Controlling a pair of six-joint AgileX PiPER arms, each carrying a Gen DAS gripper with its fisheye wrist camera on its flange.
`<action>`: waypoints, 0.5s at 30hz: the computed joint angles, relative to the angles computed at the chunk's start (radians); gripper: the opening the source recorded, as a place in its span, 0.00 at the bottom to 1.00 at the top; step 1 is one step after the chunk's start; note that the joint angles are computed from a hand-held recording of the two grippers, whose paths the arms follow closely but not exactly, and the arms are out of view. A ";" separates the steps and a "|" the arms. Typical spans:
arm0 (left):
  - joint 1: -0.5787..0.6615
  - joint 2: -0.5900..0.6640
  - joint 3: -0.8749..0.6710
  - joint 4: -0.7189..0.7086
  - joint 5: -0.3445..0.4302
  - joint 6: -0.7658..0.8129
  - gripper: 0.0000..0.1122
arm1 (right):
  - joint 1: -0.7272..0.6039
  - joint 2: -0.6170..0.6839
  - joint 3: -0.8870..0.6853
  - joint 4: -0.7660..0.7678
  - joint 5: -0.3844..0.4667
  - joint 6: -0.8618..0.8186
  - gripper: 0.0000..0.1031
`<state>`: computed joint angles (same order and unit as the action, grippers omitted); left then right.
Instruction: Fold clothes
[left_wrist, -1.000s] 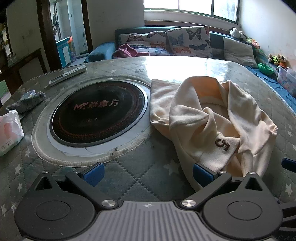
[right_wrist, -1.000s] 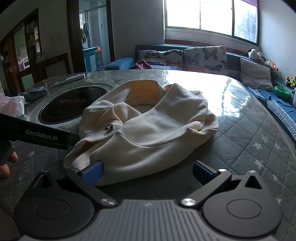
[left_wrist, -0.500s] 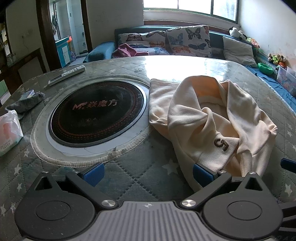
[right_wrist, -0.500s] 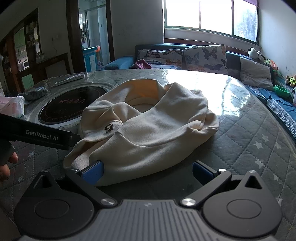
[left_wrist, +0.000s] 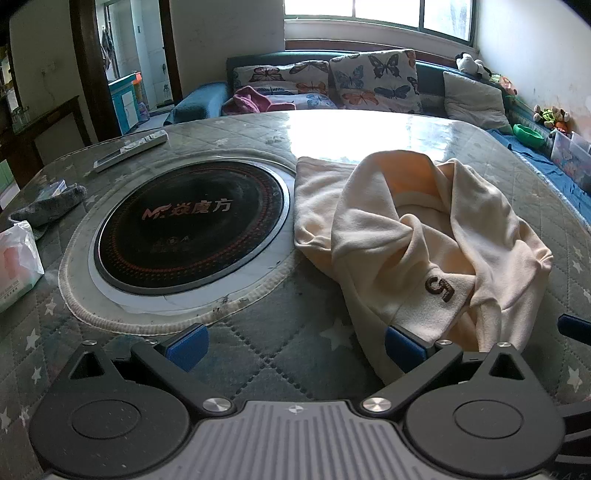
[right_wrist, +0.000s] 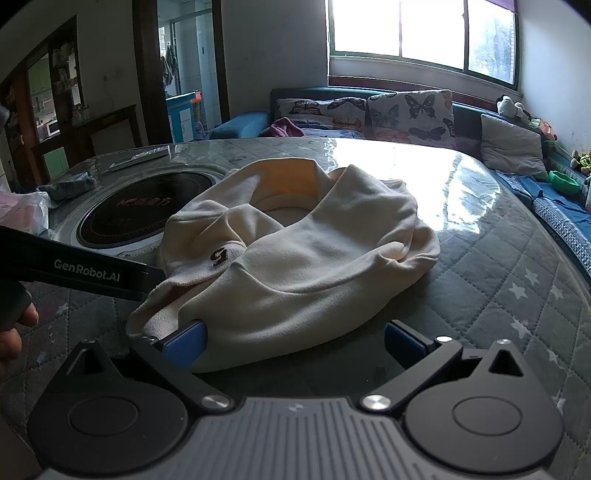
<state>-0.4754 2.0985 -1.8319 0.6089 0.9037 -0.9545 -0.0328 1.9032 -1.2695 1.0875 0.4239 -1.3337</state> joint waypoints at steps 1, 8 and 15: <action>0.000 0.002 -0.003 0.000 0.000 0.001 0.92 | 0.000 0.000 -0.001 0.000 0.001 0.000 1.00; 0.004 0.023 -0.047 -0.002 0.019 0.028 0.92 | 0.003 0.007 -0.017 -0.008 0.007 0.006 1.00; 0.013 0.049 -0.101 0.008 0.024 0.063 0.92 | 0.002 0.013 -0.040 -0.017 0.013 0.018 1.00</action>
